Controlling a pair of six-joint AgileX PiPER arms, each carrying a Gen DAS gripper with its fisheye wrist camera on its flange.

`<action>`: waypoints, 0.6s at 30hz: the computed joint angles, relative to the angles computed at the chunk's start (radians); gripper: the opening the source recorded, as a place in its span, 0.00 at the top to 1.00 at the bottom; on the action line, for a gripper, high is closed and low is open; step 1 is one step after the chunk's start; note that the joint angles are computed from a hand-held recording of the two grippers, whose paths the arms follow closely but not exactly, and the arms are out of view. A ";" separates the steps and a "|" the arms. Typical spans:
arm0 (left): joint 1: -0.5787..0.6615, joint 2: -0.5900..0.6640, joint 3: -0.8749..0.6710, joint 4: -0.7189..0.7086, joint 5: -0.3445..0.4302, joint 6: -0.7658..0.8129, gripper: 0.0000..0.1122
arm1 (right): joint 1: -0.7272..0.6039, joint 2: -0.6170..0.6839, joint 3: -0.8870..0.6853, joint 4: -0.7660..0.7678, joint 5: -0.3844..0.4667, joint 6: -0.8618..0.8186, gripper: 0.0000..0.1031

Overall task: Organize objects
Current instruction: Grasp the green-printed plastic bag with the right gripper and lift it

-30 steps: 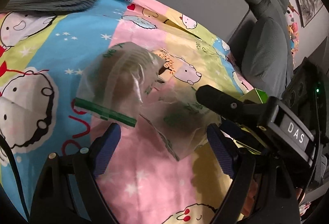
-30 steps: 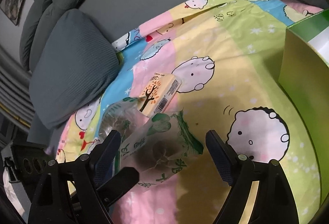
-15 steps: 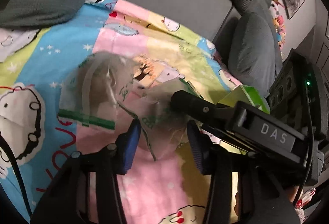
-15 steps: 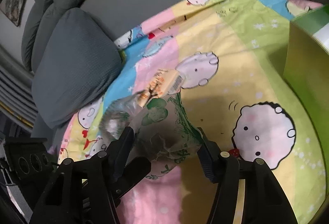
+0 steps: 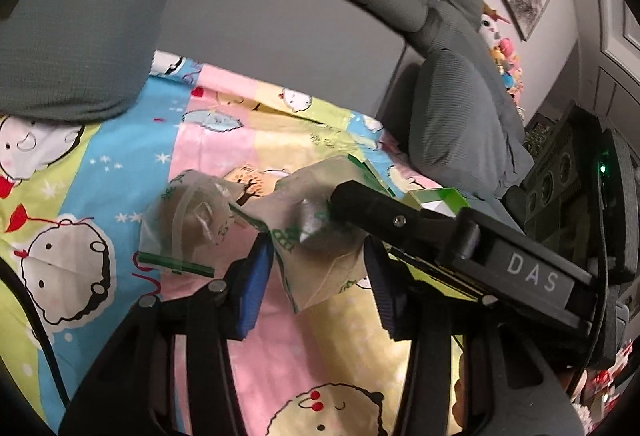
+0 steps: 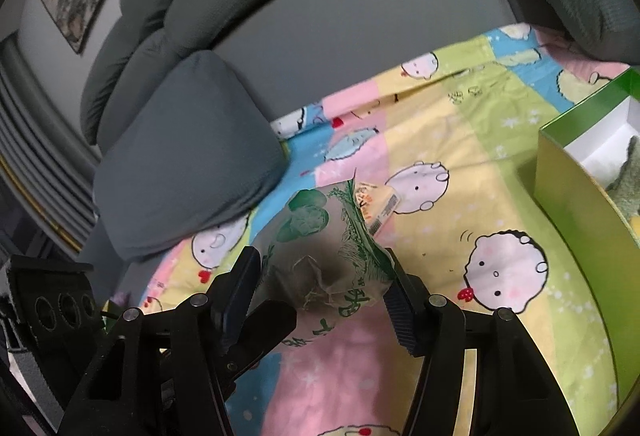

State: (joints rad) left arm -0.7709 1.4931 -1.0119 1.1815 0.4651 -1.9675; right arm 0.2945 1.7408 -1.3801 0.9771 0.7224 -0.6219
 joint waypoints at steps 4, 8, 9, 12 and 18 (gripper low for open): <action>-0.025 -0.005 -0.008 0.027 0.022 -0.002 0.59 | -0.006 -0.039 0.038 0.023 -0.023 -0.022 0.40; -0.029 -0.022 -0.001 0.050 0.020 -0.014 0.59 | -0.001 -0.060 0.049 0.029 -0.042 -0.038 0.40; -0.030 -0.025 0.001 0.056 0.021 -0.016 0.59 | 0.003 -0.067 0.051 0.026 -0.049 -0.038 0.40; -0.034 -0.031 0.001 0.061 0.028 -0.012 0.59 | 0.006 -0.076 0.056 0.028 -0.057 -0.047 0.40; -0.029 -0.029 -0.005 0.045 0.014 0.011 0.59 | 0.014 -0.092 0.066 -0.001 -0.076 -0.015 0.40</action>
